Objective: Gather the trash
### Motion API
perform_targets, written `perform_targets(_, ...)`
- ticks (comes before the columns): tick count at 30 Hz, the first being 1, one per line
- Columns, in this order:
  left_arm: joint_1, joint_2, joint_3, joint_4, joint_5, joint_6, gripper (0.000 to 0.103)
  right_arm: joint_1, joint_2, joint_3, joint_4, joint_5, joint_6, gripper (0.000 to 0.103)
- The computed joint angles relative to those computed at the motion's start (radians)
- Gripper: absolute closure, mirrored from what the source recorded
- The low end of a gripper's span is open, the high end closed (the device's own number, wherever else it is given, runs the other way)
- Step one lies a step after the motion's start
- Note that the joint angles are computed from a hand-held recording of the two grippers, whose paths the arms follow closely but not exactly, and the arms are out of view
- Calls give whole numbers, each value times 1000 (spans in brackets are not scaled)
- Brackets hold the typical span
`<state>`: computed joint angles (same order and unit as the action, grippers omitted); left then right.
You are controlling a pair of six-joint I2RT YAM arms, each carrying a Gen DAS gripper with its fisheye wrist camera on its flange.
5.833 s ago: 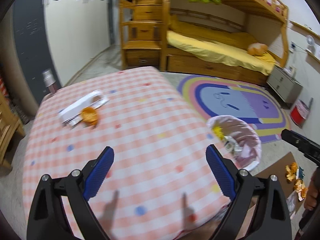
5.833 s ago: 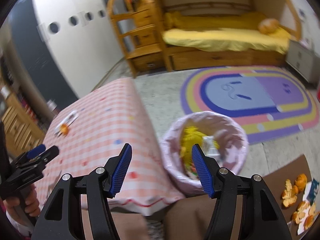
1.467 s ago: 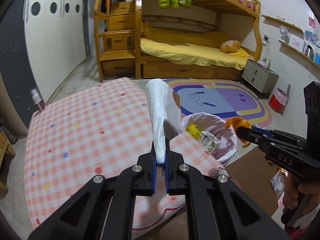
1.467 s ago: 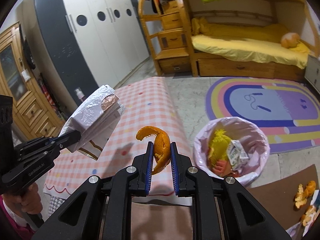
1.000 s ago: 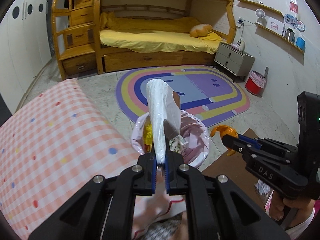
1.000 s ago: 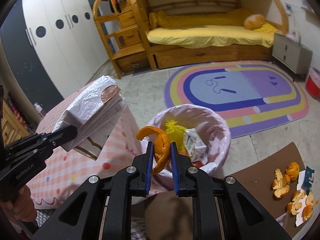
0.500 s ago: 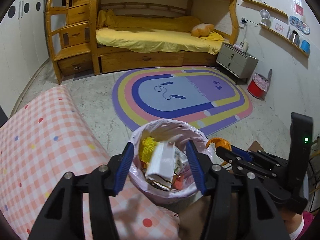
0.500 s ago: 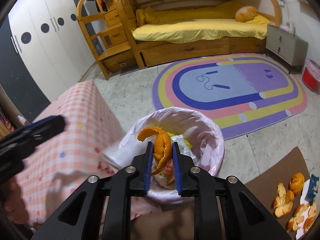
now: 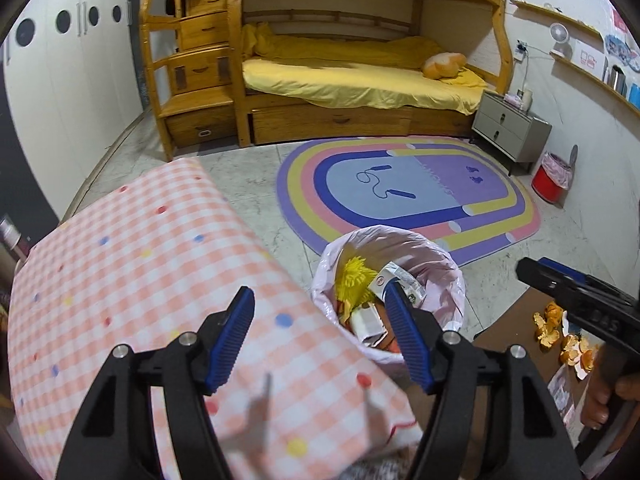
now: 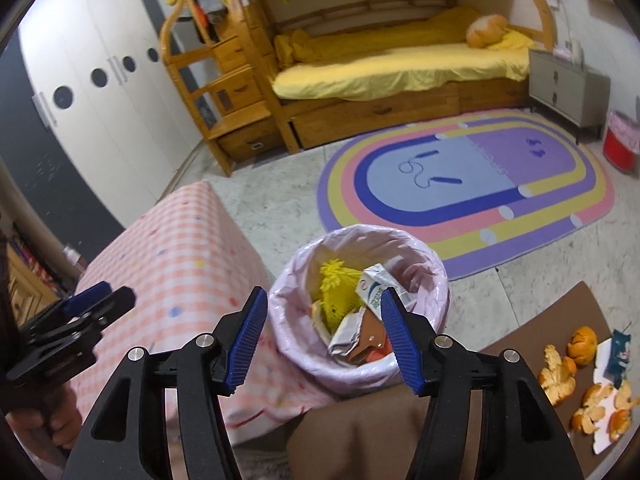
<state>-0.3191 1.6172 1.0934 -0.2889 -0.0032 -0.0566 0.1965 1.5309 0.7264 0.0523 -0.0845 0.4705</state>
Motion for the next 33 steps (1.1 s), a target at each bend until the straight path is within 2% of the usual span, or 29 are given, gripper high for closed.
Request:
perform_targets(1, 9, -28, -18, -8, 1, -3, 36, 15, -21, 2, -23, 8, -1, 40)
perform_targets(3, 29, -109, -69, -27, -2, -8, 32, 56, -73, 7, -87, 17, -7, 28)
perform_targets(6, 61, -225, -139, -75, -30, -10, 27, 148, -156, 18, -183, 22, -4, 16)
perform_targets(12, 183, -468, -201, -300, -70, -16, 8, 360, -273, 60, -302, 115, -13, 11)
perform_targets(15, 240, -591, -222, -396, -90, -9, 7, 443, -297, 97, -343, 144, 5, 11)
perform_targets(20, 405, -771, -246, -517, -26, 50, 7, 557, -311, 159, -390, 168, 47, 10)
perform_targets(24, 563, -839, -244, -594, 38, 116, 7, 625, -316, 185, -391, 159, 52, 10)
perform_targets(28, 744, -883, -236, -674, 122, 210, 7, 717, -304, 220, -419, 284, 48, 10)
perform_targets(33, 905, -903, -233, -731, 181, 312, 7, 774, -288, 235, -440, 353, 36, 10)
